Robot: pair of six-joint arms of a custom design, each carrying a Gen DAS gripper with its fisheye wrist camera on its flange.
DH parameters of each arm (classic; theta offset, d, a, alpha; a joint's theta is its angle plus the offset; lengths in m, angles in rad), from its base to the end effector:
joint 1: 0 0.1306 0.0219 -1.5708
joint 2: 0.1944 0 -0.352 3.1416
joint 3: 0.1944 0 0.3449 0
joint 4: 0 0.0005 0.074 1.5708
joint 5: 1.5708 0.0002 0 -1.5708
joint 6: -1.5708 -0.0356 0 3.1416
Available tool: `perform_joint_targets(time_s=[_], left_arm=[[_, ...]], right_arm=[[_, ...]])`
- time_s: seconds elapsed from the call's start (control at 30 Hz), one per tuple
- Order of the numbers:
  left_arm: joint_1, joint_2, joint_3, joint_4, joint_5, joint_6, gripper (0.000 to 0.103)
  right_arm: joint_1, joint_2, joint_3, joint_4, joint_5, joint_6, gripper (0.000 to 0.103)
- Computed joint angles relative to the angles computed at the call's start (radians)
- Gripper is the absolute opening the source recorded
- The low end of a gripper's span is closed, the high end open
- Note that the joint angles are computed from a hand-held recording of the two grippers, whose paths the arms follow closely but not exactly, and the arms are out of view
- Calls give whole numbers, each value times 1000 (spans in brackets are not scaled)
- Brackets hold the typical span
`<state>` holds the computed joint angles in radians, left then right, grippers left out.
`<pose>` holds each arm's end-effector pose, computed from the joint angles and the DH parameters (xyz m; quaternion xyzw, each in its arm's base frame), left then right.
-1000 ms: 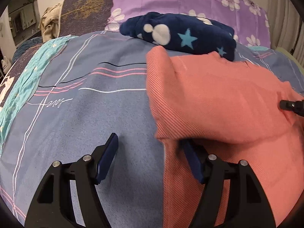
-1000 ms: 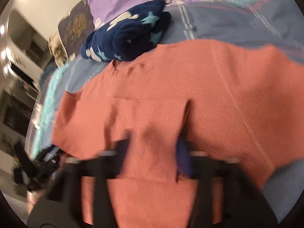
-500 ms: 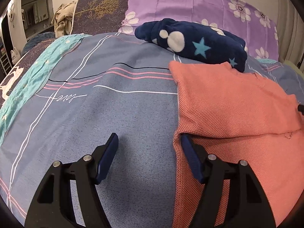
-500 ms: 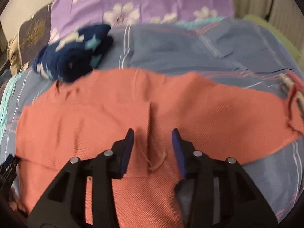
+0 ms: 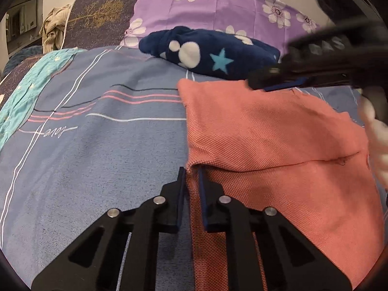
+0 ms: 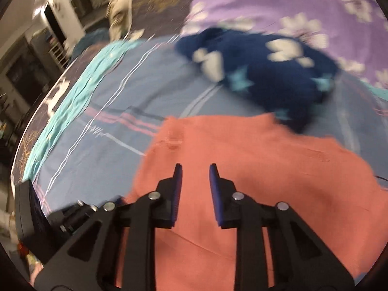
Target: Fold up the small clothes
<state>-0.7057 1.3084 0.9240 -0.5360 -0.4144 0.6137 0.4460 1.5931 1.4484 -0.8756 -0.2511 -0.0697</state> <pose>0.2998 -0.2373 0.2675 -0.0230 0.9294 -0.0376 0.3665 0.4434 0.2212 0.3321 -0.2120 0.9316 0.1853 0.2300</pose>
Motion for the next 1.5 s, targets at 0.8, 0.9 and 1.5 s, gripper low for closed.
perform_joint_targets(time_s=[0.8, 0.9, 1.5], left_arm=[[54, -31, -47, 52, 110, 19, 9], [47, -43, -52, 43, 100, 16, 8], [-4, 263, 283, -71, 70, -72, 4]], right_arm=[[-25, -28, -79, 132, -43, -71, 22], [-120, -136, -201, 91, -33, -16, 22], [-330, -302, -509, 263, -18, 82, 39]])
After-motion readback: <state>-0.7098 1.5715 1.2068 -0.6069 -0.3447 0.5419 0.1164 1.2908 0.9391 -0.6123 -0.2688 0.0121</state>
